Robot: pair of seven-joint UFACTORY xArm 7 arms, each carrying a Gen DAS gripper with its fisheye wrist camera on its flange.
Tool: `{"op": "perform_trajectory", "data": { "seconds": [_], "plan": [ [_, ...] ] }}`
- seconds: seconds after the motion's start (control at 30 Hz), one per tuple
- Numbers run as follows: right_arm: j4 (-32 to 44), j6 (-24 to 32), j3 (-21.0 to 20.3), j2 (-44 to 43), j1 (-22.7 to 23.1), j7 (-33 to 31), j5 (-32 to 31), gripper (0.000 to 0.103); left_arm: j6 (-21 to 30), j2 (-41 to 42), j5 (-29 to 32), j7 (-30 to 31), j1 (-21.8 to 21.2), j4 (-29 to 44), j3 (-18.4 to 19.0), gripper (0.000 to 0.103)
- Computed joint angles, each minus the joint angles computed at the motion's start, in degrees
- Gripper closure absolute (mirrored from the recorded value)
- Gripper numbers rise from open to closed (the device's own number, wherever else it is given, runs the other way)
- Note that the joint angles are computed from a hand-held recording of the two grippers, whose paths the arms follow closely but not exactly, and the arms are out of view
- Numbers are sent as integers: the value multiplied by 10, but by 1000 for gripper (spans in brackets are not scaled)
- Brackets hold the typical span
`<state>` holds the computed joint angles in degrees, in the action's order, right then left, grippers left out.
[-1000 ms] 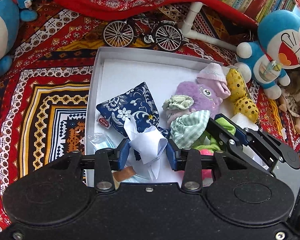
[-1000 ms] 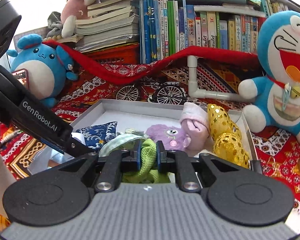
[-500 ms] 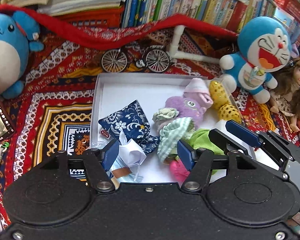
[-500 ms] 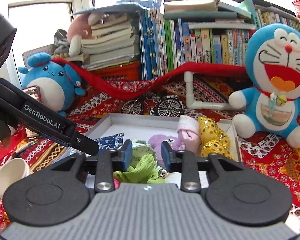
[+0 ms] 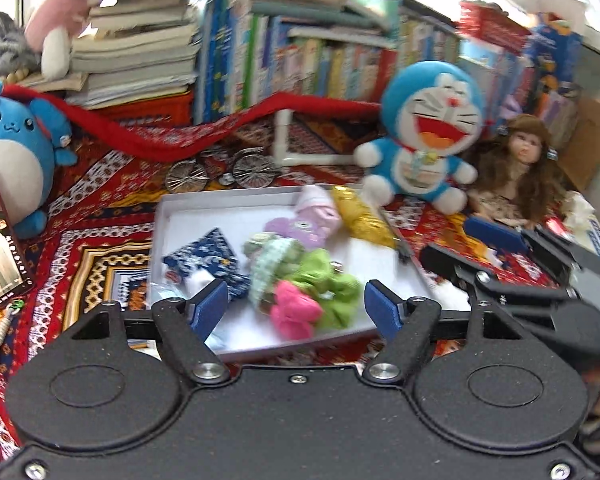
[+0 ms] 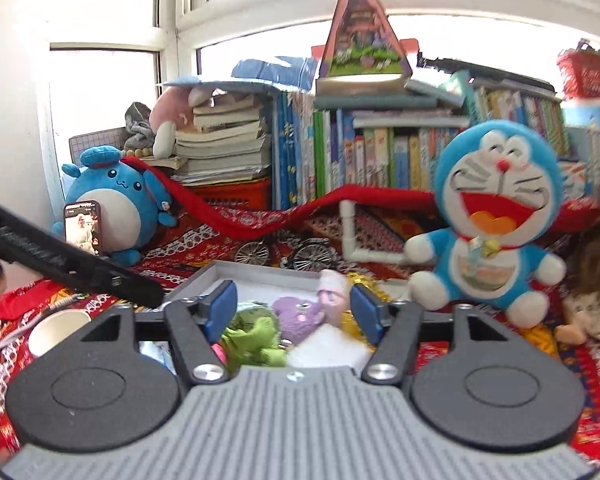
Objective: Organize soft objects
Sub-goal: 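Withdraw the left tool while the right tool grasps the white fluffy pompom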
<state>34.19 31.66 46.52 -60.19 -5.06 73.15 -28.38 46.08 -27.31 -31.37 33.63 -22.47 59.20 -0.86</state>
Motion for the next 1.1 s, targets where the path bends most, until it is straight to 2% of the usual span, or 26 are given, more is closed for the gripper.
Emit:
{"op": "perform_trajectory", "data": {
  "seconds": [0.1,0.17,0.37,0.6,0.73,0.8,0.97,1.1],
  "plan": [
    [-15,37,-7,-31,31,-10,2,20,-15,-57,-29,28,-19,-58,8,29],
    [-28,67,-9,-55,51,-10,8,18,-43,-97,-40,37,-28,-103,6,29],
    [-76,126,-21,-100,108,15,33,18,-184,-217,-46,35,-64,-252,-2,34],
    [-112,152,-24,-105,150,56,40,18,-222,-297,-18,-18,-91,-348,7,51],
    [-124,156,-25,-99,165,84,38,17,-244,-309,15,-48,-93,-387,-7,65],
    [-130,157,-27,-94,174,97,36,17,-250,-301,24,-60,-106,-395,-2,70],
    [-139,153,-33,-79,188,124,29,17,-280,-269,32,-87,-153,-406,27,72],
    [-148,149,-40,-73,199,143,22,17,-310,-234,53,-116,-168,-406,27,73]
  ]
}}
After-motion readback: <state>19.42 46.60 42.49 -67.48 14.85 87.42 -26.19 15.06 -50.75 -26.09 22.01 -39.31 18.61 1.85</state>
